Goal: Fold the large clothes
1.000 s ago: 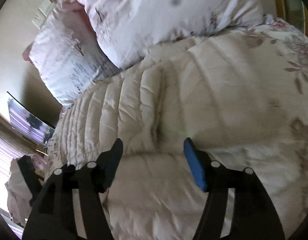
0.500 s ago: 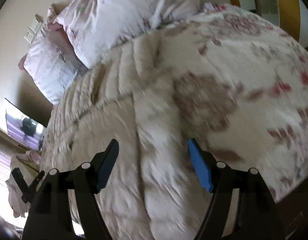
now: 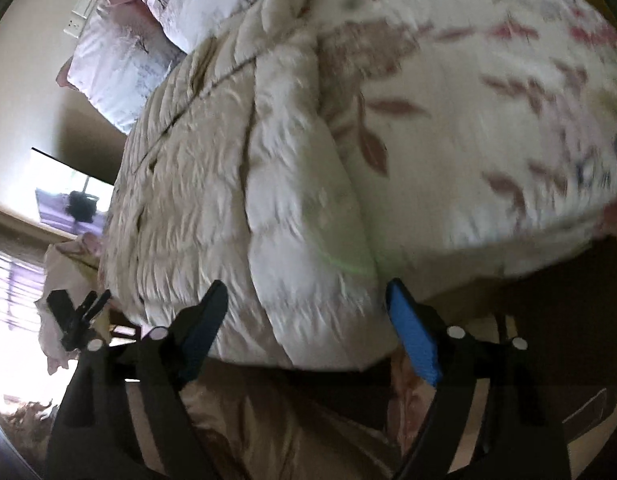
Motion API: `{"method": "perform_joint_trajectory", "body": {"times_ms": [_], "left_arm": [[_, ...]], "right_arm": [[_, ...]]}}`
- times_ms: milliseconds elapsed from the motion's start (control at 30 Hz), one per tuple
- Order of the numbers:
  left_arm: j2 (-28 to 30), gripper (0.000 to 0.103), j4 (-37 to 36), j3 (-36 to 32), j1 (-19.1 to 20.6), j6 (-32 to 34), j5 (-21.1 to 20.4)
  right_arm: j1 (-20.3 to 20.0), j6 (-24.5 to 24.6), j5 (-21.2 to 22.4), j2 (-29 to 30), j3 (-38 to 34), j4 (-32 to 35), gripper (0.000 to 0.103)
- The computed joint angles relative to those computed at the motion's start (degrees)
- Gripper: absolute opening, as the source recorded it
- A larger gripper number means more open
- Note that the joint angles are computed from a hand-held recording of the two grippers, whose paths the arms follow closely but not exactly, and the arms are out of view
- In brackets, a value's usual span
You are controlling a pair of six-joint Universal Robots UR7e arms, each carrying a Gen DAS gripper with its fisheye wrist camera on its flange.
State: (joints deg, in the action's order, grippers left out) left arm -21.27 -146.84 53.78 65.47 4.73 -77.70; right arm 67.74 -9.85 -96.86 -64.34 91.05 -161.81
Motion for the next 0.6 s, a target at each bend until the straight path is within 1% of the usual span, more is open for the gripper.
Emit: {"method": "perform_joint_trajectory", "body": {"times_ms": [100,233,267,300,333,367,400,467,500,533,567,600], "left_arm": [[0.39,0.102,1.2,0.04,0.57,-0.59,-2.08],[3.11,0.102,3.04,-3.51,1.89,-2.05,-6.28],[3.74,0.102,3.57,-4.43,2.16,-2.52,-7.11],[4.36,0.098,4.12,-5.31,2.44,-3.14,-7.98],[4.81,0.091,5.28,-6.05,2.79,-3.97,-8.85],[5.19,0.087,5.94,-6.61,3.01,-4.54,-9.35],[5.43,0.081,6.55,-7.06,3.29,-5.08,-10.1],[5.5,0.077,6.77,-7.14,3.7,-5.67,-11.37],[5.4,0.073,6.59,-6.92,3.8,-5.7,-11.84],[5.17,0.067,6.32,-6.45,3.85,-5.51,-12.57],[4.99,0.064,6.34,-6.22,3.91,-5.31,-13.23],[4.67,0.056,6.33,-5.71,3.88,-5.01,-13.59]], "right_arm": [[-2.77,-0.57,7.59,-0.47,1.24,0.58,0.086],[-5.34,-0.67,15.06,0.95,0.75,1.92,0.086],[-6.06,-0.59,17.6,1.53,0.45,2.04,0.086],[-6.67,-0.68,19.84,1.94,0.43,1.99,0.085],[-7.09,-0.84,21.44,2.25,0.35,2.01,0.078],[-7.56,-1.2,23.51,2.61,0.29,2.34,0.07],[-7.71,-1.7,24.41,2.87,0.29,2.81,0.065],[-7.68,-3.12,25.25,2.99,0.47,3.74,0.049],[-7.6,-4.2,25.88,2.91,0.69,4.11,0.046],[-7.5,-5.04,26.34,2.81,0.78,4.42,0.039],[-7.3,-6.35,26.99,2.57,1.22,4.32,0.033],[-7.08,-7.52,27.62,2.28,1.43,4.46,0.03]]}}
